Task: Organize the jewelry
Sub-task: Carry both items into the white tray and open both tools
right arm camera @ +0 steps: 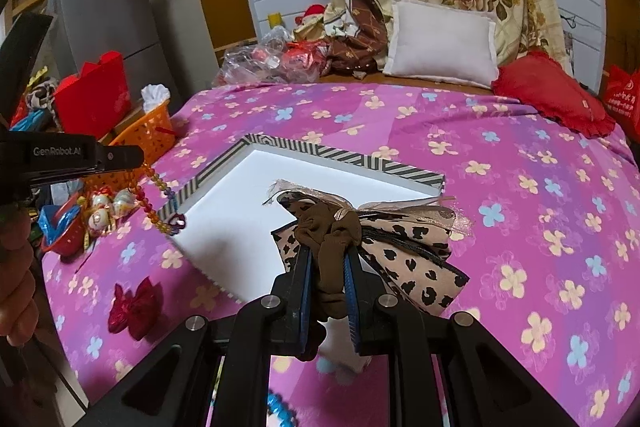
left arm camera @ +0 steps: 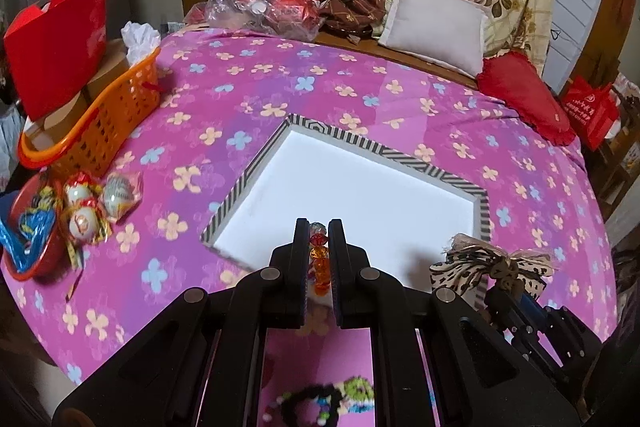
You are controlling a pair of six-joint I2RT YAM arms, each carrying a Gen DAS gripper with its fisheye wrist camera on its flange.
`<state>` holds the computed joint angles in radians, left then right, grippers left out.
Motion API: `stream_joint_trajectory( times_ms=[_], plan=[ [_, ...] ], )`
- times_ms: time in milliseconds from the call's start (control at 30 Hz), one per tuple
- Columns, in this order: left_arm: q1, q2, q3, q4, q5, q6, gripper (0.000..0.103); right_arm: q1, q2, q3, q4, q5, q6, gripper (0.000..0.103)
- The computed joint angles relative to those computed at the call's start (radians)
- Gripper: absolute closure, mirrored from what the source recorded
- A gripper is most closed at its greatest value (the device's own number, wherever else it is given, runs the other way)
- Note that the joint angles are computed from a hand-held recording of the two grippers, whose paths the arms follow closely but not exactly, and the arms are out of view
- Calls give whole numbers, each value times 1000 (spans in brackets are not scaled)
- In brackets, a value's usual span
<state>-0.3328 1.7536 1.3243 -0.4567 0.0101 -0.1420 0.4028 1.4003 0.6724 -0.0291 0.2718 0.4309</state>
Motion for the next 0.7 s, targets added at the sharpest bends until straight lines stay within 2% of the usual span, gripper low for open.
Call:
stream_joint_trajectory(
  times_ms=[433,700],
  plan=[
    [-2,260,203,18,12,-16,95,-119,269,113,89,-96,-22,89],
    [26,368,236,10,-6,-21,95,-134,364,142,76,-122,-33,89]
  ],
)
